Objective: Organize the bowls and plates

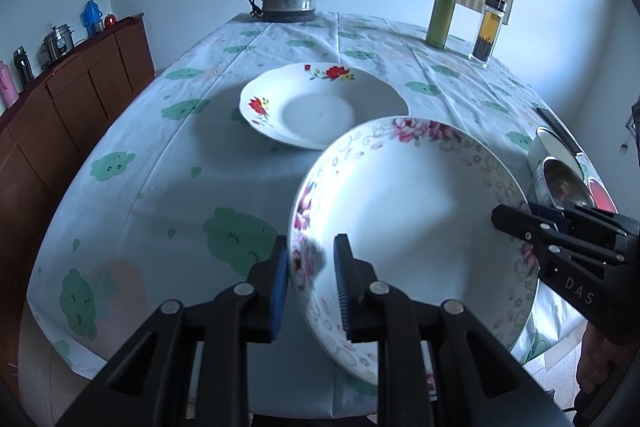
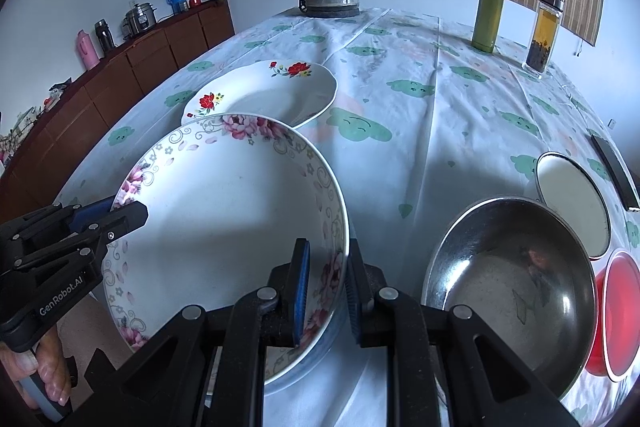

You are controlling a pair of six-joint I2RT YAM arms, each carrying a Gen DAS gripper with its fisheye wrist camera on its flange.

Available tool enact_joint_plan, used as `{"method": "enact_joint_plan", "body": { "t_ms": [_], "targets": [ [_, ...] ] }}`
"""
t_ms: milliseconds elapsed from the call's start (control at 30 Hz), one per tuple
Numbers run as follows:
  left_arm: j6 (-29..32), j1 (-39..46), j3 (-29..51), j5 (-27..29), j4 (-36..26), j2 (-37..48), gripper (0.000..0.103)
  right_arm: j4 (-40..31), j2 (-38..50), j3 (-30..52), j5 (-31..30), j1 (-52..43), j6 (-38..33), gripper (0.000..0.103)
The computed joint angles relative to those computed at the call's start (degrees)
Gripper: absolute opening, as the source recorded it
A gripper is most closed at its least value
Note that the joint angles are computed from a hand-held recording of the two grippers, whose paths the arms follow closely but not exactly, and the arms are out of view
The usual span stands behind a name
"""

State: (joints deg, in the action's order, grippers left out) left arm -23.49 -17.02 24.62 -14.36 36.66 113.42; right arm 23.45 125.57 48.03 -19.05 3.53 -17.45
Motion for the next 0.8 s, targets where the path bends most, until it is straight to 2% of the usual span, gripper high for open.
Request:
{"method": "enact_joint_plan", "body": {
  "t_ms": [800],
  "targets": [
    [0.22,0.14,0.04,-0.67,1.68,1.77,0.019,4.39,0.20,-1.91,2.11,1.19,-1.03,0.020]
  ]
}}
